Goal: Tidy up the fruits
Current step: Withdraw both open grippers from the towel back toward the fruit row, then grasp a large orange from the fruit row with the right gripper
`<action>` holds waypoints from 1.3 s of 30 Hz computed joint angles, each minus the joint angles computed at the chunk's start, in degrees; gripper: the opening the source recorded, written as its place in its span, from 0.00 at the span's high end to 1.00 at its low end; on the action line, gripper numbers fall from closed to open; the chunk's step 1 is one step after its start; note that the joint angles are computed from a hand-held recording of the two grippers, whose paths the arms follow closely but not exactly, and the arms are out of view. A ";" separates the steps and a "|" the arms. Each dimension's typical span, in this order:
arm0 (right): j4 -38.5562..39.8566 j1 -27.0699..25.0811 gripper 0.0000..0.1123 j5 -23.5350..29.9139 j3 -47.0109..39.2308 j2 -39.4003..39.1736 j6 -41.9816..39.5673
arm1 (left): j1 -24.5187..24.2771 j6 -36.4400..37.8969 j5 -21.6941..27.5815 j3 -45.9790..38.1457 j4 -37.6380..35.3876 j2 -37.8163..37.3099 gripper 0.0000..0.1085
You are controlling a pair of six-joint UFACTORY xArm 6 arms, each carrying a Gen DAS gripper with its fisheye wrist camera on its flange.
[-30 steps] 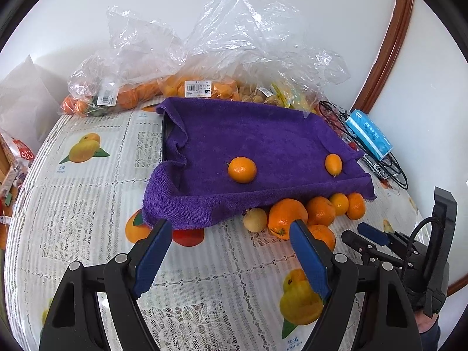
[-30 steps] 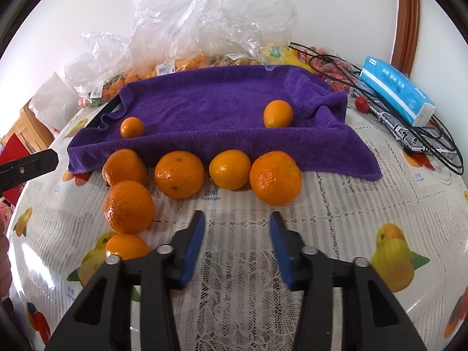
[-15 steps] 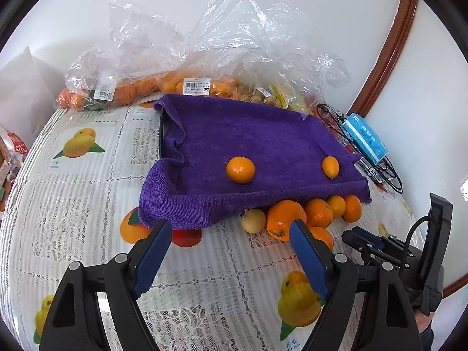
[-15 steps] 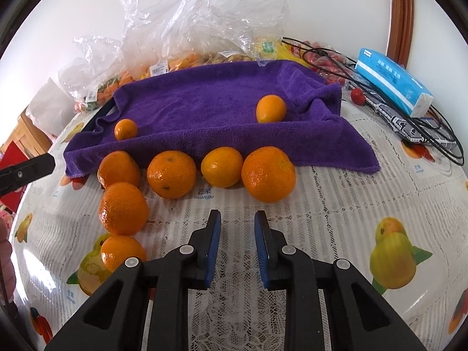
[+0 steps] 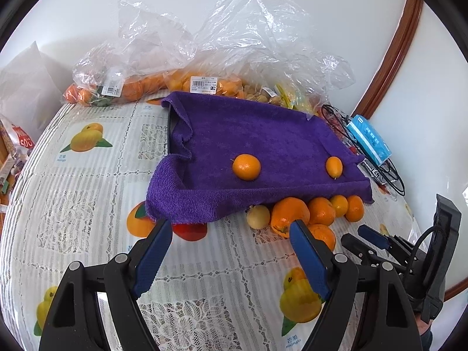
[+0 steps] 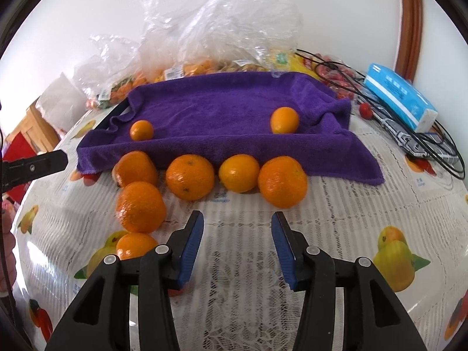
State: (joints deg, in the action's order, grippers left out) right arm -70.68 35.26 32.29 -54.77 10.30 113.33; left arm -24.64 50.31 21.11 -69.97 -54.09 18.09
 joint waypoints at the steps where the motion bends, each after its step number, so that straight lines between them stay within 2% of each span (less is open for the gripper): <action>1: -0.33 -0.06 0.57 -0.41 -0.09 0.11 0.20 | -0.01 -0.10 -0.21 0.23 0.25 -0.16 0.25; 6: -1.39 0.28 0.58 -0.74 -1.15 0.99 0.82 | -0.02 -0.56 -1.38 1.27 1.02 -0.93 0.25; 8: -1.72 0.46 0.70 -0.67 -1.53 1.23 0.74 | 0.10 -0.79 -1.32 1.53 1.02 -1.16 0.25; 10: -2.20 0.49 0.73 -0.82 -1.54 1.20 0.90 | 0.08 -0.51 -1.54 1.96 0.63 -1.47 0.25; 16: -3.35 0.51 0.71 -0.62 0.38 -0.86 2.65 | -0.33 -0.24 -3.49 3.89 0.49 -2.37 0.25; 20: -3.47 0.52 0.64 0.29 2.58 -2.92 3.48 | -0.26 -3.77 -2.39 3.42 2.91 -1.74 0.25; 27: -4.72 -1.89 0.64 0.46 4.55 -4.74 4.58 | -1.20 -5.82 -3.76 2.87 3.89 -1.07 0.25; 32: -4.97 -4.94 0.63 -1.67 2.96 -2.85 2.73 | -1.52 -5.50 -2.71 1.20 2.38 0.41 0.25; 35: -4.22 -6.24 0.62 -3.05 1.67 -0.91 0.40 | -1.92 -6.26 -1.56 0.15 3.46 1.28 0.25; 39: -3.89 -7.19 0.62 -3.80 1.25 0.17 -1.48 | -3.20 -8.86 -3.12 -0.38 6.69 2.63 0.25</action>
